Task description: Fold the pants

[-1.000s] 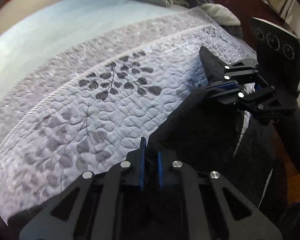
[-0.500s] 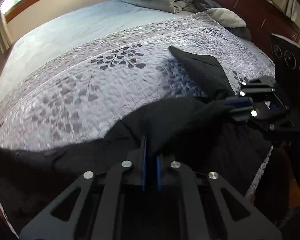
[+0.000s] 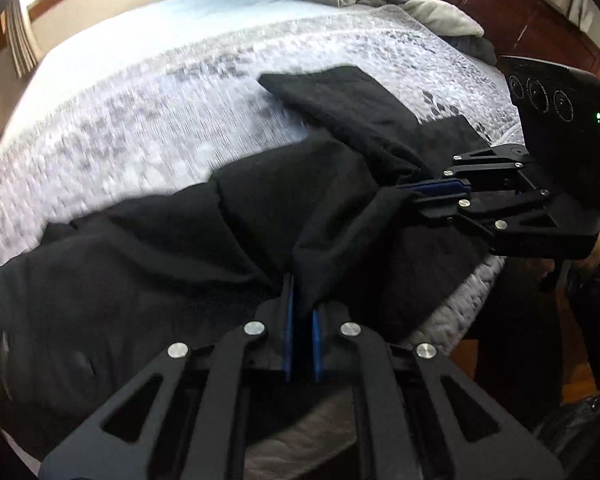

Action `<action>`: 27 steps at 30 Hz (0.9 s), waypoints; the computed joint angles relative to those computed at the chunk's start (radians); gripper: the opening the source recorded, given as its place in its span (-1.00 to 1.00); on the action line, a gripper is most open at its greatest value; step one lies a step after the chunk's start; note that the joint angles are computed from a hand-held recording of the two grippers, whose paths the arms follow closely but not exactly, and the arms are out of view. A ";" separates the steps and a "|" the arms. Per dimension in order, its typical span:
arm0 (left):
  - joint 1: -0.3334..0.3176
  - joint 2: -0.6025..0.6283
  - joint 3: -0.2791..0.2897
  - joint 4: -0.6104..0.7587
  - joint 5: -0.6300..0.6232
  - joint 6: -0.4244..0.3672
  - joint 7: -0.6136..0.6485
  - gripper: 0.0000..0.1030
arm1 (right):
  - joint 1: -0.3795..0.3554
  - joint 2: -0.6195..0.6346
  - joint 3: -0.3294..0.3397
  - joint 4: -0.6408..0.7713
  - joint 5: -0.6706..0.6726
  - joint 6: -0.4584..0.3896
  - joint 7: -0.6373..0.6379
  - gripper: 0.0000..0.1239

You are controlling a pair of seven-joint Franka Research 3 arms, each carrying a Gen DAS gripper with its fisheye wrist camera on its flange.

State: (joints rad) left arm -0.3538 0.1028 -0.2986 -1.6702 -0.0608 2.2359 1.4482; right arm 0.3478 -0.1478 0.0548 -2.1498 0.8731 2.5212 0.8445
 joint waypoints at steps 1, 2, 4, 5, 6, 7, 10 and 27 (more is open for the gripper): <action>0.001 -0.001 -0.001 -0.011 -0.023 -0.001 -0.009 -0.89 | -0.001 -0.004 0.003 -0.011 -0.012 0.001 0.017 -0.81; 0.004 0.002 -0.002 -0.018 -0.052 -0.010 -0.016 -0.89 | -0.002 -0.006 0.005 -0.019 -0.025 0.001 0.031 -0.81; 0.005 0.008 -0.002 -0.038 -0.077 -0.020 -0.043 -0.89 | -0.007 -0.001 0.014 -0.030 -0.085 -0.009 0.094 -0.79; 0.005 0.009 -0.002 -0.048 -0.077 -0.020 -0.054 -0.88 | -0.009 0.004 0.019 -0.032 -0.119 -0.016 0.130 -0.78; 0.003 0.012 -0.002 -0.059 -0.073 -0.019 -0.073 -0.86 | -0.010 0.012 0.023 -0.026 -0.149 -0.024 0.161 -0.75; 0.003 0.013 -0.002 -0.063 -0.071 -0.019 -0.085 -0.85 | -0.012 0.020 0.027 -0.022 -0.185 -0.037 0.199 -0.70; 0.003 0.014 -0.003 -0.059 -0.076 -0.043 -0.113 -0.75 | -0.015 0.027 0.034 -0.006 -0.278 -0.089 0.296 -0.46; -0.004 -0.029 0.027 -0.016 0.284 -0.069 -0.543 0.77 | -0.037 0.249 0.062 0.389 -1.035 -0.170 1.237 0.09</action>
State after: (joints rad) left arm -0.3575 0.0742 -0.2720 -1.6858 0.2232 2.1668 0.9051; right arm 0.3110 0.1012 0.1166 -1.7604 -0.1623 2.3515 2.0820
